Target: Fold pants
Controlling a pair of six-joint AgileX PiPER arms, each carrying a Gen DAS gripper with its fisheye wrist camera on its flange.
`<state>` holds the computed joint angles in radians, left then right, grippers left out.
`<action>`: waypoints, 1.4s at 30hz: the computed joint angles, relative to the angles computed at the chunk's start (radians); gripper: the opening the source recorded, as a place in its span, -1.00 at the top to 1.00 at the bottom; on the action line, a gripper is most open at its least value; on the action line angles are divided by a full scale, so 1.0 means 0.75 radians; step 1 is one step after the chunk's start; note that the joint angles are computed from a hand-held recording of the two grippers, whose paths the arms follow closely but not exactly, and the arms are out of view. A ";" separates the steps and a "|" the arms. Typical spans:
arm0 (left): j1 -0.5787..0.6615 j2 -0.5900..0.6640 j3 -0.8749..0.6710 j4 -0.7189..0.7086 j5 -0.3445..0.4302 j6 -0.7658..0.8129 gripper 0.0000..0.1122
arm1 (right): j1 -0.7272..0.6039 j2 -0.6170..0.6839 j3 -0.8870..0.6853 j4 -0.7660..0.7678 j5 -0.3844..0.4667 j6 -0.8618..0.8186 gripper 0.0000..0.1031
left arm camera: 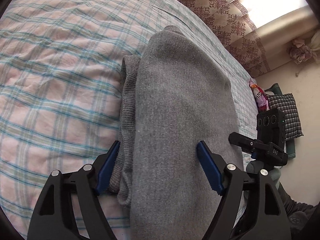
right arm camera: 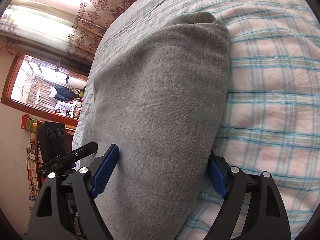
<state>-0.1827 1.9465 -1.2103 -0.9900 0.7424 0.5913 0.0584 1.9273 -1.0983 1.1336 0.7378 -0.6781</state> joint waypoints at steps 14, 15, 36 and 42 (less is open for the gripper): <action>0.031 0.012 0.026 -0.087 0.049 0.069 0.01 | -0.058 0.142 -0.121 0.128 0.110 -0.017 0.16; 0.039 -0.004 0.049 -0.114 0.057 0.093 0.08 | -0.052 0.123 -0.117 0.123 0.106 -0.014 0.24; -0.375 0.203 -0.605 0.067 0.092 -0.374 0.24 | -0.452 -0.230 -0.318 -0.280 0.306 0.042 0.32; -0.533 0.593 -1.324 0.290 0.240 -0.731 0.24 | -0.705 -0.154 -0.467 -0.321 0.430 -0.039 0.32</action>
